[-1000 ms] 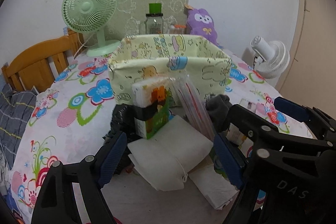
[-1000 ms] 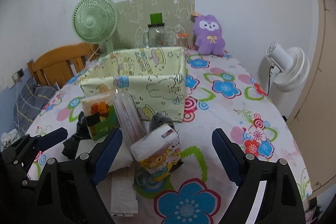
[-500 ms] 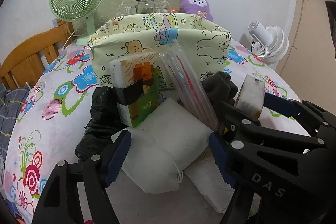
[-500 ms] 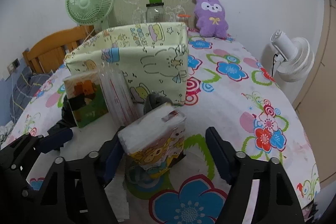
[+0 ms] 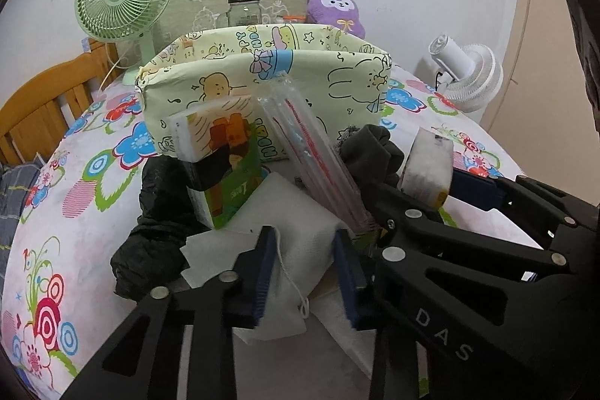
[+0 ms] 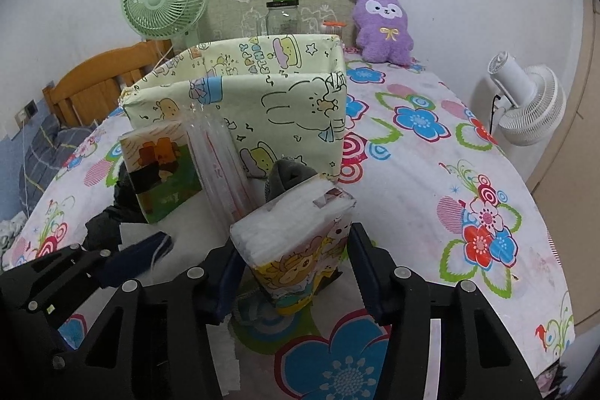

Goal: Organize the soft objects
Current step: 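Grasp the white cloth with the left tool while the right tool grasps the cartoon tissue pack, then carry the white cloth and tissue pack up over the fabric box with both tools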

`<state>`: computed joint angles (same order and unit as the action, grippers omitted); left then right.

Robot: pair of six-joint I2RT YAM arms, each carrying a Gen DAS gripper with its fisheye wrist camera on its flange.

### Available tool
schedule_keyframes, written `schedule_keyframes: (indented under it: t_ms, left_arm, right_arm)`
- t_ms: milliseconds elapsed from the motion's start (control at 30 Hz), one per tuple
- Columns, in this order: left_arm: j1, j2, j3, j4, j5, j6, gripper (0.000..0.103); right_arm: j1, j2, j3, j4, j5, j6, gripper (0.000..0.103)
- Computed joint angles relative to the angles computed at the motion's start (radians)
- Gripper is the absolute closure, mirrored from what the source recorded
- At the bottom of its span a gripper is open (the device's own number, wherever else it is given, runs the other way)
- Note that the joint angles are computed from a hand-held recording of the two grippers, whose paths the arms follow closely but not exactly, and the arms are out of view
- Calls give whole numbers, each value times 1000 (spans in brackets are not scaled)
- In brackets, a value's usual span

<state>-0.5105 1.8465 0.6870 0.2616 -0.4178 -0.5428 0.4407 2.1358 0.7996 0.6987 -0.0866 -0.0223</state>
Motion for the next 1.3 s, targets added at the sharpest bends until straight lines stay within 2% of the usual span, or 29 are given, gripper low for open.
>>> schedule_keyframes:
  t_ms: [200, 367, 1300]
  left_arm:
    - [-9, -18, -3, -5, -13, 0, 87]
    - [-12, -37, -2, -9, -14, 6, 90]
    - [-49, -256, 9, -123, -113, 30, 91]
  right_arm:
    - [2, -22, -17, 4, -8, 5, 51]
    - [-4, -45, -30, 11, -16, 12, 53]
    - [-2, -302, -106, -67, -37, 24, 54]
